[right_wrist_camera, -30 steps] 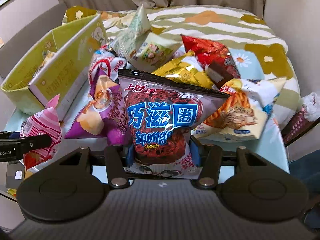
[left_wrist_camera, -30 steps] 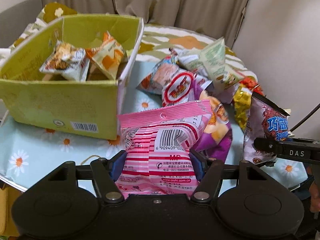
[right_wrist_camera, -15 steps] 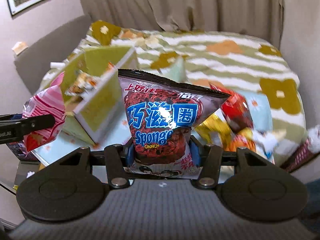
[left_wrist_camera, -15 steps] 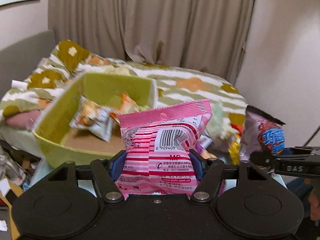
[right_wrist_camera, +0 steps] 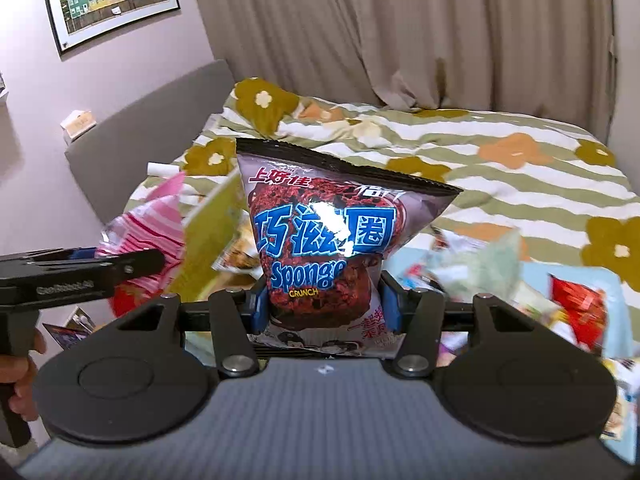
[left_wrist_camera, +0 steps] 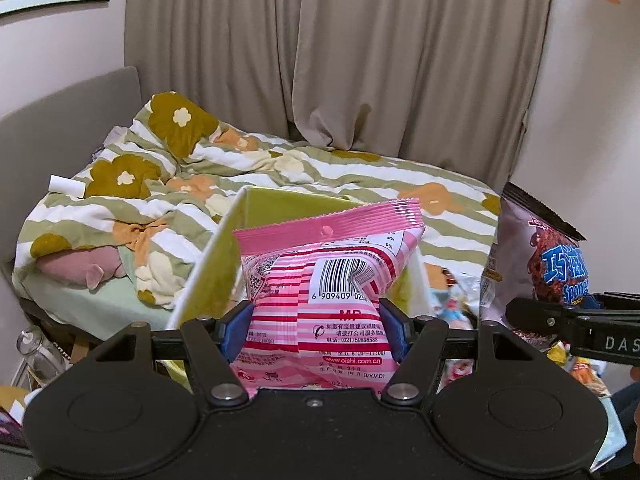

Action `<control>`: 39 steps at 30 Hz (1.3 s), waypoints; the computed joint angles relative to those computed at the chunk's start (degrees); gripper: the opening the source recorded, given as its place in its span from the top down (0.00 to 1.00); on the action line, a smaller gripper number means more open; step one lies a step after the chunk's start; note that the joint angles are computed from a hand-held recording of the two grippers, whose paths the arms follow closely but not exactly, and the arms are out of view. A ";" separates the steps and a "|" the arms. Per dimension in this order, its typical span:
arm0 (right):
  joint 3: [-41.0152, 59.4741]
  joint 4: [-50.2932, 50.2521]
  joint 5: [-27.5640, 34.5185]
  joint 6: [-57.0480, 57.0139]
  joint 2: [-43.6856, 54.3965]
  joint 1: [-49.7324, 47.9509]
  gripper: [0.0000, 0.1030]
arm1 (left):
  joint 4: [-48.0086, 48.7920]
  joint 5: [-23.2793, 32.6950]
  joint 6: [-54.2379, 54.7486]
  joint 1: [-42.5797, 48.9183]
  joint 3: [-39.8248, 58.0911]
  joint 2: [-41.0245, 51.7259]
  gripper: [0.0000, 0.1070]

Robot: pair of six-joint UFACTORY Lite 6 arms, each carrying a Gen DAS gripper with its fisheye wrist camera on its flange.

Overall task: Organize snacks
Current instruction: 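Carry both held bags over the cardboard box, then open the left tool into the box while the right tool releases the Sponge bag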

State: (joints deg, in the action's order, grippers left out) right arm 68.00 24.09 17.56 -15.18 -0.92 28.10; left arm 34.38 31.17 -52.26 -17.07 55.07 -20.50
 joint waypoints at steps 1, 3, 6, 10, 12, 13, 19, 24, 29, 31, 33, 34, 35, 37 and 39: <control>2.15 -4.29 -0.43 5.17 2.28 1.70 0.34 | -3.20 -1.76 4.38 2.52 0.41 1.03 0.34; 6.88 -12.53 -0.39 15.32 7.32 4.56 0.34 | -8.66 -4.66 12.51 6.77 1.05 3.54 0.34; 13.19 -20.61 0.65 27.26 14.51 7.64 0.34 | -15.49 -7.31 23.16 11.29 2.03 7.89 0.34; 22.75 -32.81 4.18 43.28 23.86 11.01 0.34 | -28.93 -10.55 40.80 15.87 3.35 13.76 0.33; 26.39 -36.31 6.33 47.82 26.96 11.88 0.34 | -31.31 -10.59 44.91 16.60 4.20 16.14 0.28; 26.89 -37.67 7.05 49.67 27.41 12.38 0.34 | -33.04 -10.50 47.29 17.07 4.52 17.01 0.25; 31.93 -41.09 11.52 53.94 31.59 13.51 0.34 | -46.15 -10.18 61.42 21.06 3.04 16.25 0.05; 35.19 -38.02 13.46 51.05 33.65 13.56 0.34 | -50.91 -8.26 64.58 24.83 2.11 14.34 0.05; 41.12 -29.49 15.17 42.08 36.83 12.89 0.34 | -44.51 -8.01 56.42 24.80 0.95 10.79 0.05; 44.37 -26.36 16.43 38.57 38.75 12.66 0.33 | -40.05 -7.62 51.06 24.15 0.61 9.17 0.05; 47.42 -22.96 18.20 35.33 40.77 11.92 0.33 | -36.21 -7.25 46.12 23.14 -0.07 7.30 0.05; 48.70 -20.90 18.98 33.61 41.76 11.37 0.33 | -33.81 -7.18 43.15 22.33 -0.47 6.59 0.05; 49.93 -19.12 19.73 32.14 42.74 10.83 0.33 | -31.78 -6.72 40.56 21.55 -0.52 6.27 0.05; 53.22 -17.25 21.97 30.24 45.13 10.12 0.33 | -29.09 -6.26 36.97 20.53 -0.60 6.12 0.05; 55.49 -16.87 23.24 29.49 46.87 9.79 0.32 | -26.63 -5.86 33.68 19.50 -0.48 6.33 0.05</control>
State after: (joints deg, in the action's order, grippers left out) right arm 123.49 7.22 40.80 14.31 45.95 37.90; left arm 7.75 25.30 -18.57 2.42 54.59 -14.17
